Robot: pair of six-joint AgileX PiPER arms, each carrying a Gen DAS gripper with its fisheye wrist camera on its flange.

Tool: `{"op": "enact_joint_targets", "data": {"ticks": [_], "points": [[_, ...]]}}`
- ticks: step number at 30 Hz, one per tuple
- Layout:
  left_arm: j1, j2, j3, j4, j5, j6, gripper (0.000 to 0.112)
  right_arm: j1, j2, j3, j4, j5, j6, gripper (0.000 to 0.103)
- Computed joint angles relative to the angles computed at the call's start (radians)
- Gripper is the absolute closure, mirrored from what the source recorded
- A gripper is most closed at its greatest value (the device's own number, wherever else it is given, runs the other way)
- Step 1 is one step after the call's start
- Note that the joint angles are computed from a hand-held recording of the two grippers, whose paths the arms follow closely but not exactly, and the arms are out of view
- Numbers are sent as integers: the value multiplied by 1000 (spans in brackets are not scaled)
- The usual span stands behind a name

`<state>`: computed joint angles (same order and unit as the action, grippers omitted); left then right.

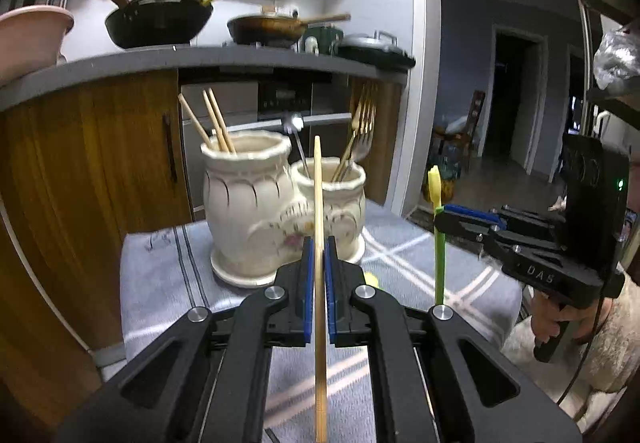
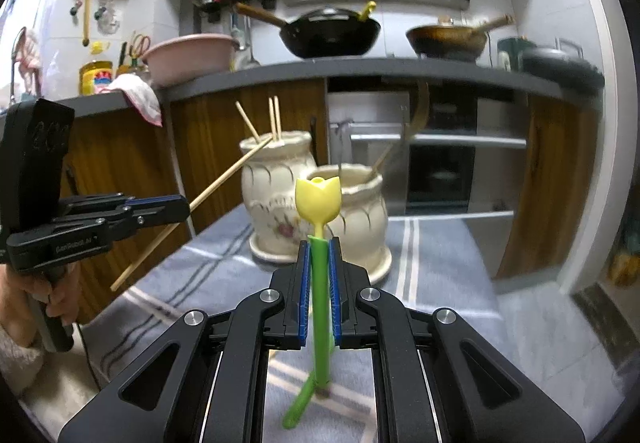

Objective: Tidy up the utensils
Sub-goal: 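Lift the chopstick and green spatula and carry both over the holder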

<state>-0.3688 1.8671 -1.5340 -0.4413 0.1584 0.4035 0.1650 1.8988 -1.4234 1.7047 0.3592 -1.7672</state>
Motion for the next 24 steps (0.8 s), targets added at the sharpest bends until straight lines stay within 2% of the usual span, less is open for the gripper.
{"op": "enact_joint_targets", "data": {"ticks": [4, 6, 11, 17, 21, 24], "points": [[16, 4, -24, -141, -15, 133, 107, 9, 22, -72, -20, -5, 39, 93], [28, 13, -49, -268, -9, 253, 107, 10, 36, -118, -76, -3, 107, 93], [44, 69, -165, -262, 5, 245, 107, 17, 70, -229, -160, -6, 218, 93], [74, 138, -310, -422, 25, 369, 107, 20, 127, -382, -246, -11, 339, 93], [97, 221, -466, -437, 60, 344, 107, 17, 187, -515, -336, -1, 473, 93], [117, 323, -660, -320, 131, 174, 107, 21, 240, -622, -429, -3, 593, 93]]}}
